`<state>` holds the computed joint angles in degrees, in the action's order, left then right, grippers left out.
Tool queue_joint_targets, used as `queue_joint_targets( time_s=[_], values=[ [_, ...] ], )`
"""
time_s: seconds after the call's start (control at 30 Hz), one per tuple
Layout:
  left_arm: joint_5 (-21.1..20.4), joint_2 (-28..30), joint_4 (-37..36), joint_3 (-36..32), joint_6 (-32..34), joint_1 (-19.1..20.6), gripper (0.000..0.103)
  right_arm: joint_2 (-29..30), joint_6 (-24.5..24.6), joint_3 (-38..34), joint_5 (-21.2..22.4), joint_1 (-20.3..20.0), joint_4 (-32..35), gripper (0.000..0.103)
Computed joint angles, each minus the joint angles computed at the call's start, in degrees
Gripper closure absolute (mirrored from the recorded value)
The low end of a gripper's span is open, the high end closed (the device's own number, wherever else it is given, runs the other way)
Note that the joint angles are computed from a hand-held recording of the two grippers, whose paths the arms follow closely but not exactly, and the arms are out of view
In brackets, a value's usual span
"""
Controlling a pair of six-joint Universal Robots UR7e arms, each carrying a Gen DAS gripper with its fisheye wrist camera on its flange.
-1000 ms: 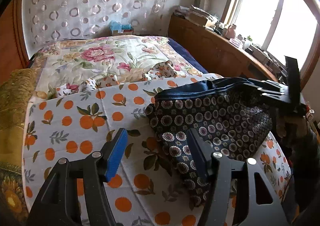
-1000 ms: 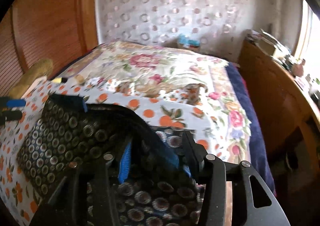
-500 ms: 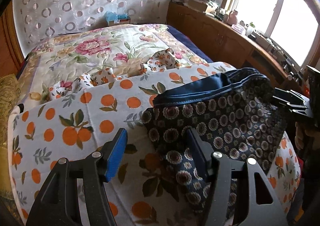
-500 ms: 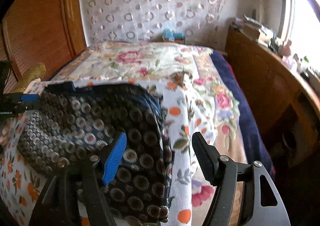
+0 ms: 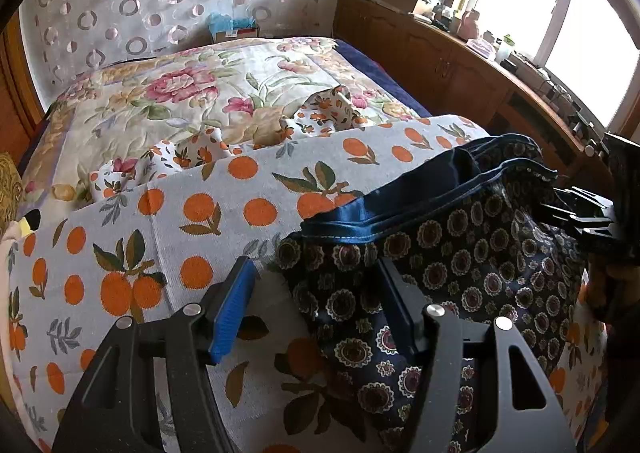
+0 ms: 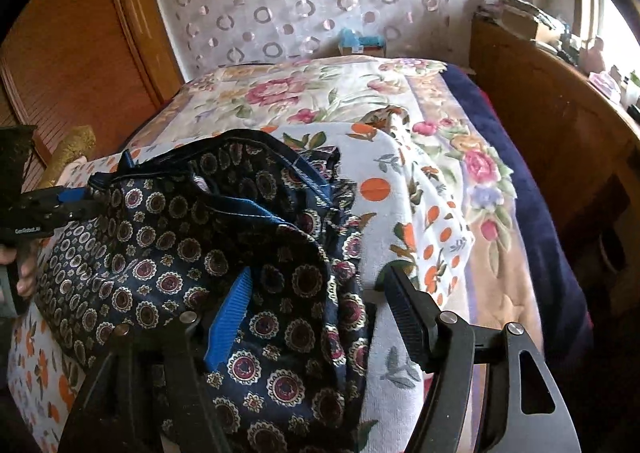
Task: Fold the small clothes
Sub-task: 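Grasp the folded robe's edge with both grippers, then lift the folded robe with both grippers and carry it toward the wardrobe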
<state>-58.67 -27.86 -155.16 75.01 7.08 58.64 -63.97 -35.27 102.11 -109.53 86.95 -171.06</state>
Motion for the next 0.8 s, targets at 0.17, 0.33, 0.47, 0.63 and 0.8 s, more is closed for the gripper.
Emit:
queue_joint_targets(
  time_s=[0.17, 0.33, 0.47, 0.63, 0.8],
  values=[
    [0.23, 0.33, -0.32, -0.25, 0.59, 0.05, 0.039, 0.75, -1.17, -0.74, -0.17, 0.14, 0.32, 0.033],
    [0.79, 0.81, -0.03, -0.97, 1.21, -0.14, 0.038, 1.41, -2.18, -0.62, -0.57, 0.45, -0.28, 0.033],
    [0.78, 1.4, 0.64, -2.19, 1.22, -0.14, 0.039, 1.42, -2.63, -0.22, -0.28, 0.72, -0.15, 0.037],
    [-1.01, 1.89, 1.41, -3.42, 1.49, 0.09, 0.051, 1.45, -3.47, -0.22, 0.52, 0.6, 0.3, 0.052],
    [-4.42, 1.21, 2.75, -2.81, 0.85, 0.14, 0.092, 0.3, -2.87, -0.01, 4.07, -0.44, 3.16, 0.083]
  ],
)
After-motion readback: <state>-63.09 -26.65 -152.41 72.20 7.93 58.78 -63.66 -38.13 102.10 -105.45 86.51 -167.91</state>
